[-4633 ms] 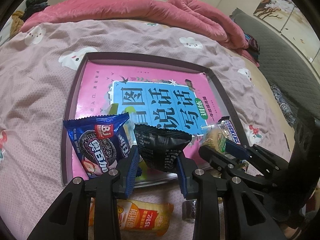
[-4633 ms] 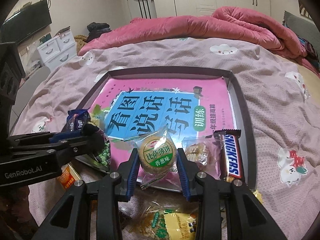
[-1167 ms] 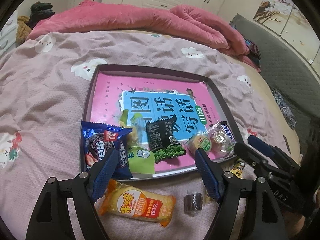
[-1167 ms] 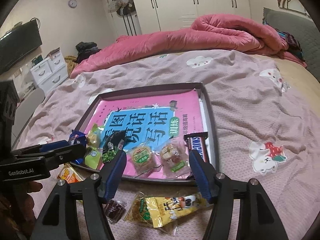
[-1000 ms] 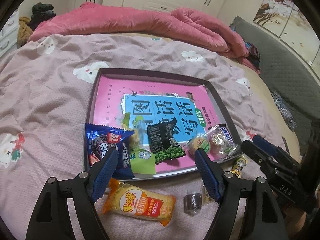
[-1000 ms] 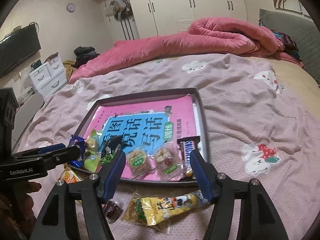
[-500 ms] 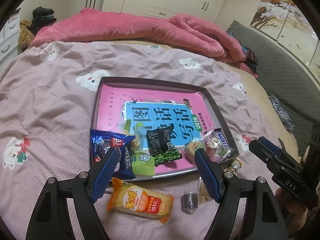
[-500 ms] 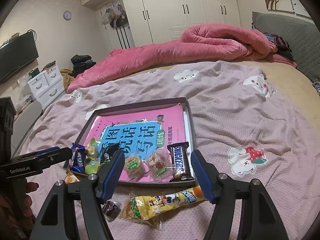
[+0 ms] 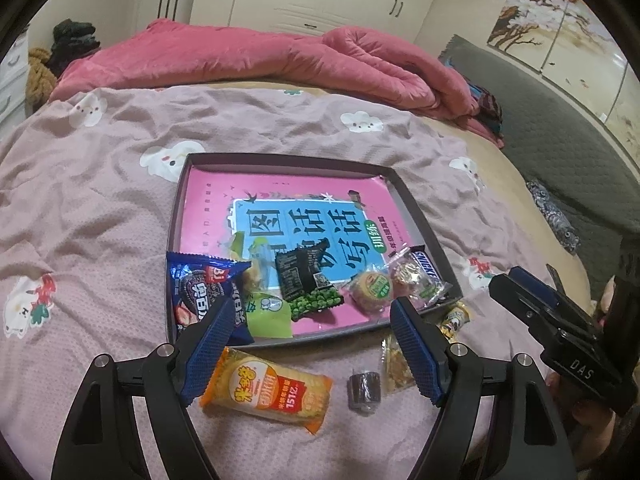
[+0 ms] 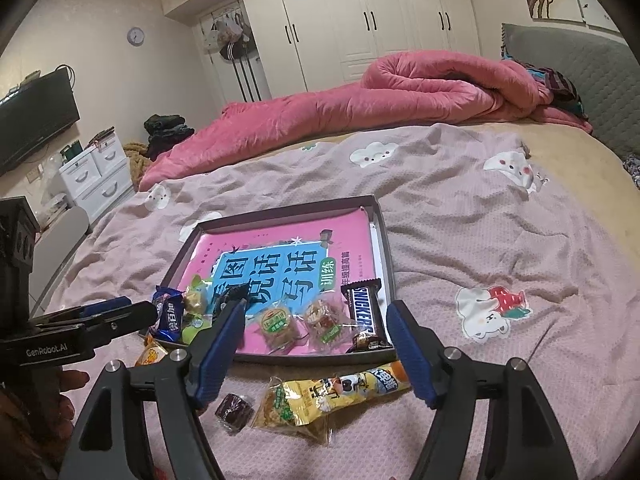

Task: Organize snacks
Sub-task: 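Withdraw both tools from the tray toward the remaining snacks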

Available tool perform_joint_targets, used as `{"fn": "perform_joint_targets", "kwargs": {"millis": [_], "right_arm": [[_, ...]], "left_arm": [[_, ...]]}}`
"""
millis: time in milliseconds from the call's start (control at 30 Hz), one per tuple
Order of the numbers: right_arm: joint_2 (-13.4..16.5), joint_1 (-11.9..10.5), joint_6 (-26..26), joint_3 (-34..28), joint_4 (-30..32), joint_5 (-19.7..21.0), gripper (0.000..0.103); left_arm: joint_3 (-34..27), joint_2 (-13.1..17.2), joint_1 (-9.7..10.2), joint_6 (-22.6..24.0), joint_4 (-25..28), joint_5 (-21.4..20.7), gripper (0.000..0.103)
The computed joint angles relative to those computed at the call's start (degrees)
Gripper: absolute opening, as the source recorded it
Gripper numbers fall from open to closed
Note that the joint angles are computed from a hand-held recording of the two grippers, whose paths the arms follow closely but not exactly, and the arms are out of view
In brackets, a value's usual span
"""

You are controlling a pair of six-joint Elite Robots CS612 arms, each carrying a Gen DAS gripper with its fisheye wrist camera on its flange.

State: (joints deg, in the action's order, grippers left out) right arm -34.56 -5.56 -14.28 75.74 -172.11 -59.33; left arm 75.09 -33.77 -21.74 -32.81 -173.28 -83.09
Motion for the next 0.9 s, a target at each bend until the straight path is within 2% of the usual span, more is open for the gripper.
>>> {"fn": "perform_joint_targets", "kwargs": {"millis": [267, 400, 900], "right_arm": [[-0.7, -0.1, -1.1, 1.6, 0.2, 0.0, 0.074], [-1.1, -0.1, -1.2, 2.1, 0.5, -0.6, 0.079], [-1.5, -0.5, -0.6, 3.2, 2.3, -1.9, 0.08]], "left_arm": [[0.2, -0.2, -0.58, 1.7, 0.6, -0.2, 0.083], [0.4, -0.2, -0.71, 1.7, 0.9, -0.7, 0.083], [0.4, -0.1, -1.59, 3.8, 3.2, -2.3, 0.084]]}}
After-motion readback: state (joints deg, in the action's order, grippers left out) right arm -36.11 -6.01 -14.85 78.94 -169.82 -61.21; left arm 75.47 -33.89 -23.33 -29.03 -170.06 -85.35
